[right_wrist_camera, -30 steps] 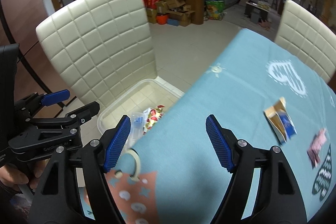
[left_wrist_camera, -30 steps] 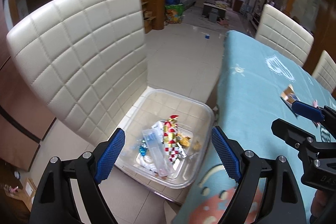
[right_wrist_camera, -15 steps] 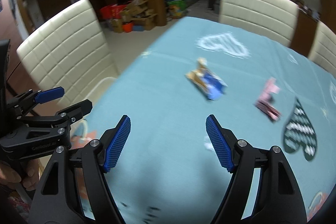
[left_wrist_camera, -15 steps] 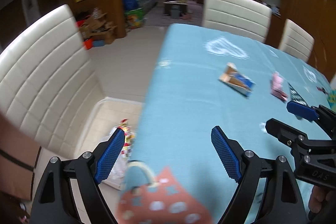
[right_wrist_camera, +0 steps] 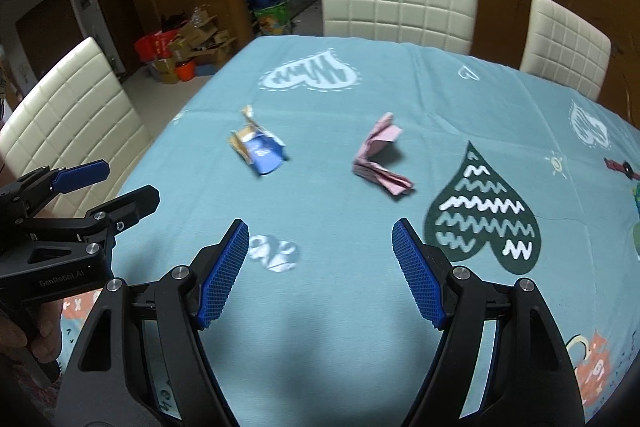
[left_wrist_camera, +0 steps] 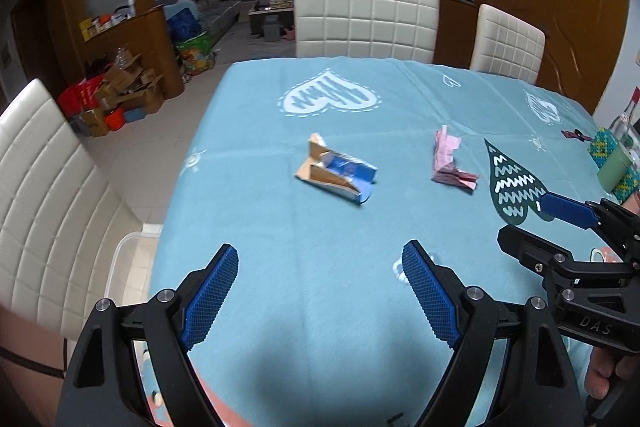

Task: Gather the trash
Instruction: 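Grasp the pink paper with the right tool while the left tool grasps the brown-blue paper carton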

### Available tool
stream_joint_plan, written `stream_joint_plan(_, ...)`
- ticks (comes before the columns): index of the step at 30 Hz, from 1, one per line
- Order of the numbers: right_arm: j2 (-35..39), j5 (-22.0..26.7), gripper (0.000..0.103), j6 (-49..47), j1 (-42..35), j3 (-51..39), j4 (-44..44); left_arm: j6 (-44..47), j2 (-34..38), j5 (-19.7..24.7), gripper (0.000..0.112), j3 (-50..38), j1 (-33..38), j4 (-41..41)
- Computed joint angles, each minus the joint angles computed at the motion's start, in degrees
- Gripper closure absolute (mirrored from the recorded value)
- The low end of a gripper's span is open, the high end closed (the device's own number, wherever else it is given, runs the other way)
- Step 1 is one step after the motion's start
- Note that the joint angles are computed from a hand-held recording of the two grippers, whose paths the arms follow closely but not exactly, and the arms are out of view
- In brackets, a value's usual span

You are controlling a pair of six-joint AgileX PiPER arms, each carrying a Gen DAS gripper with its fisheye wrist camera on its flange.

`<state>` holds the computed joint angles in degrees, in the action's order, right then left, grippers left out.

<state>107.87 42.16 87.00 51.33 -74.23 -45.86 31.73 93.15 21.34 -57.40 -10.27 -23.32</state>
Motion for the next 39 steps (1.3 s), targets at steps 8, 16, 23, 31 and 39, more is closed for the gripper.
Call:
stream_joint_plan(8, 2.6, -4.5, 0.028, -4.7, -6.0, -0.5, 1.7, -9.8, 8.1, 0.4, 0.030, -8.1, -3.7, 7.8)
stream_joint_plan(16, 10.0, -8.3, 0.028, -13.7, -12.9, -6.5, 5.7, -15.1, 19.1, 2.4, 0.030, -18.9, -5.0, 12.0)
stream_joint_plan(23, 15.0, -11.3, 0.038, -16.1, -16.3, -9.9, 5.5, -15.7, 26.0, 3.0, 0.030, -25.3, -4.5, 11.6)
stream_joint_plan(31, 17.3, -13.1, 0.078, -16.9, -16.0, -11.0, 5.3, -12.2, 28.0, 3.8, 0.072, -26.2, -4.3, 9.9)
stream_joint_plan(39, 14.9, -12.8, 0.088, -15.3, -13.2, -8.8, 4.2, -6.3, 24.8, 4.1, 0.106, -22.7, -3.2, 4.9)
